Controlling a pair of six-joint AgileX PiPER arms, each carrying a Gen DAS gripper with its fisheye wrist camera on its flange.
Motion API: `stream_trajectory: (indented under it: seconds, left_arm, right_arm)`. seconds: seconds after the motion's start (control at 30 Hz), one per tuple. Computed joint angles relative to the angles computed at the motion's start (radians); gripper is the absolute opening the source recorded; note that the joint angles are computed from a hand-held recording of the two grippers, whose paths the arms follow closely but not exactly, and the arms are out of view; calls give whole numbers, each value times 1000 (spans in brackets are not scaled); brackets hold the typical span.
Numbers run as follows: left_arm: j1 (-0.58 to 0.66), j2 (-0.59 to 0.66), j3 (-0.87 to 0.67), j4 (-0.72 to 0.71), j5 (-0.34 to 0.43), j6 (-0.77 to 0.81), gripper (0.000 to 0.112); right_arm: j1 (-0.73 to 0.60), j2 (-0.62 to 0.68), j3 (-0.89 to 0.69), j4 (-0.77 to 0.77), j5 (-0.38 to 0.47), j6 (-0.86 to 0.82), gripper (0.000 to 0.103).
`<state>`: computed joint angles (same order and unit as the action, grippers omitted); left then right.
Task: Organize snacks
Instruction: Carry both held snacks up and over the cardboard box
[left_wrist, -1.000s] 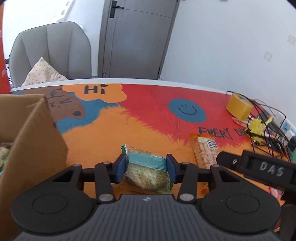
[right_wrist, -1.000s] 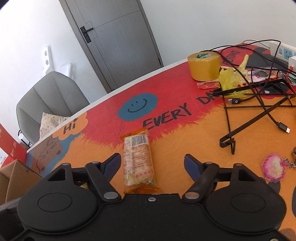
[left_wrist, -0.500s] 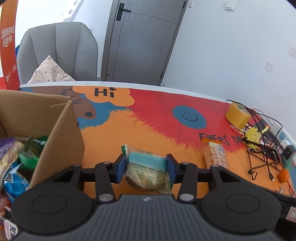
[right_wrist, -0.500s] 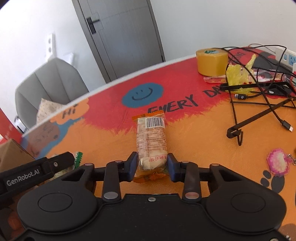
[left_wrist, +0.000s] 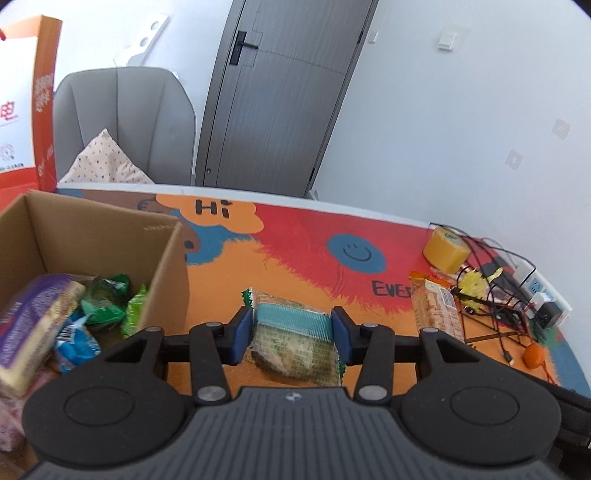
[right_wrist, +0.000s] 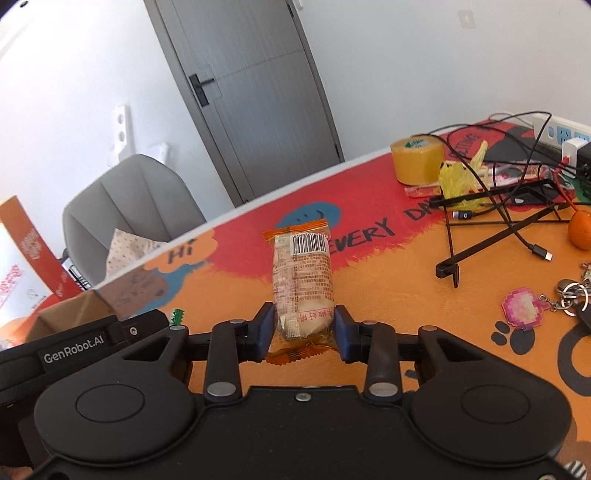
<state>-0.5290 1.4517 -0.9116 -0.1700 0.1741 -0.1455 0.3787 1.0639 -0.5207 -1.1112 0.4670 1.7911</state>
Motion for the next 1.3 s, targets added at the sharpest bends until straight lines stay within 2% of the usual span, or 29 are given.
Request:
stream_trajectory:
  seconds: [0.4,0.7,1.0,1.3]
  left_arm:
    - [27,-213,105,-7,22,6,45]
    - [105,-336,150,-137,67,151,45]
    - [279,-406,172,-451,154,496,45]
    - [513,-428,178,-704,297,797,45]
  right_arm:
    - [337,-101,-12,-41,296,135,35]
    - [544,-91,-56,-73,464,207,35]
    - [658,-15,-123,-105,522,246,35]
    - [713,86,-195,-135,516,271,35]
